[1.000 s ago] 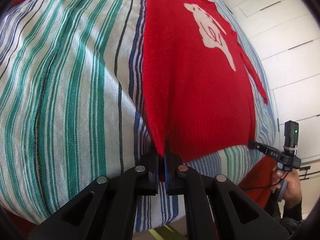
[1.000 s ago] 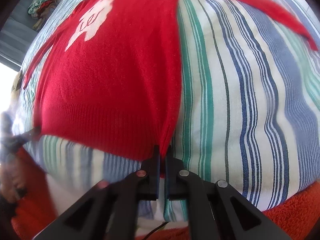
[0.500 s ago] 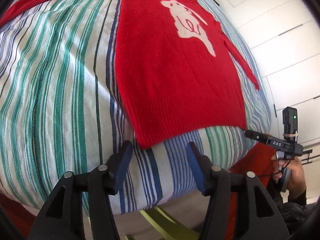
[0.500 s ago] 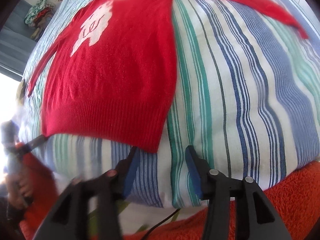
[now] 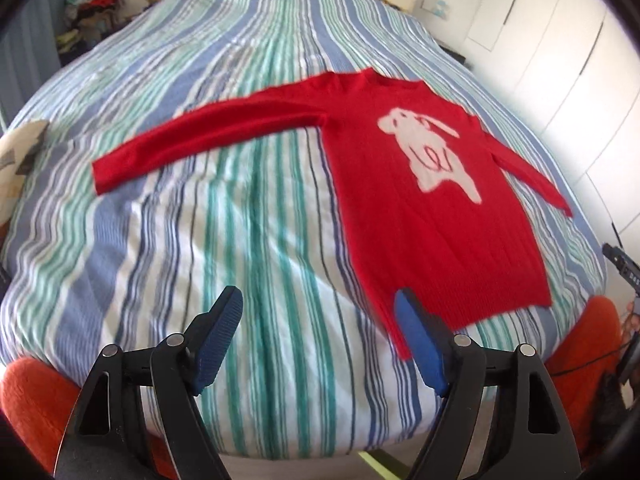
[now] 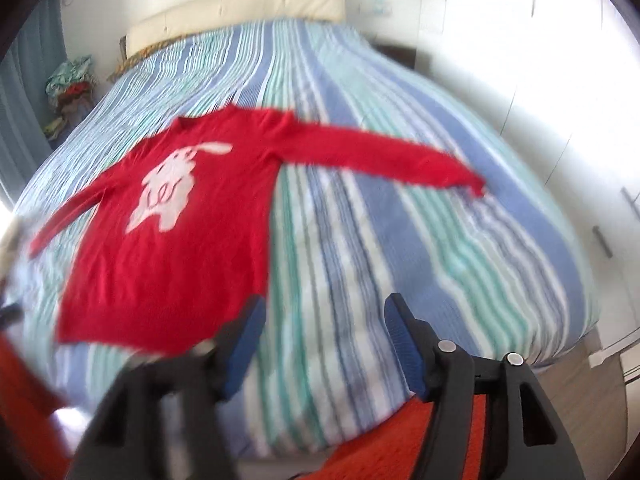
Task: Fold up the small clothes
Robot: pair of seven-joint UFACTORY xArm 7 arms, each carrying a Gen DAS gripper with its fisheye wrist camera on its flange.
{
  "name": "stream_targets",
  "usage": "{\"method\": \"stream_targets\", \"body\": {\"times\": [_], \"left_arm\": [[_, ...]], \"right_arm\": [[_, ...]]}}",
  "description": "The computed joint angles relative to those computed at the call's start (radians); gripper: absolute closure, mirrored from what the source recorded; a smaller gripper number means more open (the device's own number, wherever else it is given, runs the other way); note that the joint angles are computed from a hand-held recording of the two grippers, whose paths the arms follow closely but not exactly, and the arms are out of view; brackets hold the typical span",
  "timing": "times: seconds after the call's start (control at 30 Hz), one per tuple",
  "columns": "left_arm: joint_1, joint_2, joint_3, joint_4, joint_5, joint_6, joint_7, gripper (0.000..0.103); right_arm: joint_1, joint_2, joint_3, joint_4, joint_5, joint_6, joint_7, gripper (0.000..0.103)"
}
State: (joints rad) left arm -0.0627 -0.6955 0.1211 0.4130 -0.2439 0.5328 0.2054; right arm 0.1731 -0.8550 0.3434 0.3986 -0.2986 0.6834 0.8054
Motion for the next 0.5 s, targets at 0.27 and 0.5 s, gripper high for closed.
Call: {"method": "stream_targets", "body": {"times": [0.27, 0.5], "left_arm": [[0.032, 0.076, -0.04, -0.044, 0.004, -0.295, -0.114, 0.014], [0.068, 0.079, -0.015, -0.121, 0.065, -0.34, -0.141, 0.014]], "right_arm": [[-0.102, -0.121, 0.043, -0.05, -0.139, 0.007, 0.05, 0.029], [-0.092, -0.127, 0.02, -0.073, -0.107, -0.021, 0.032, 0.029]]}}
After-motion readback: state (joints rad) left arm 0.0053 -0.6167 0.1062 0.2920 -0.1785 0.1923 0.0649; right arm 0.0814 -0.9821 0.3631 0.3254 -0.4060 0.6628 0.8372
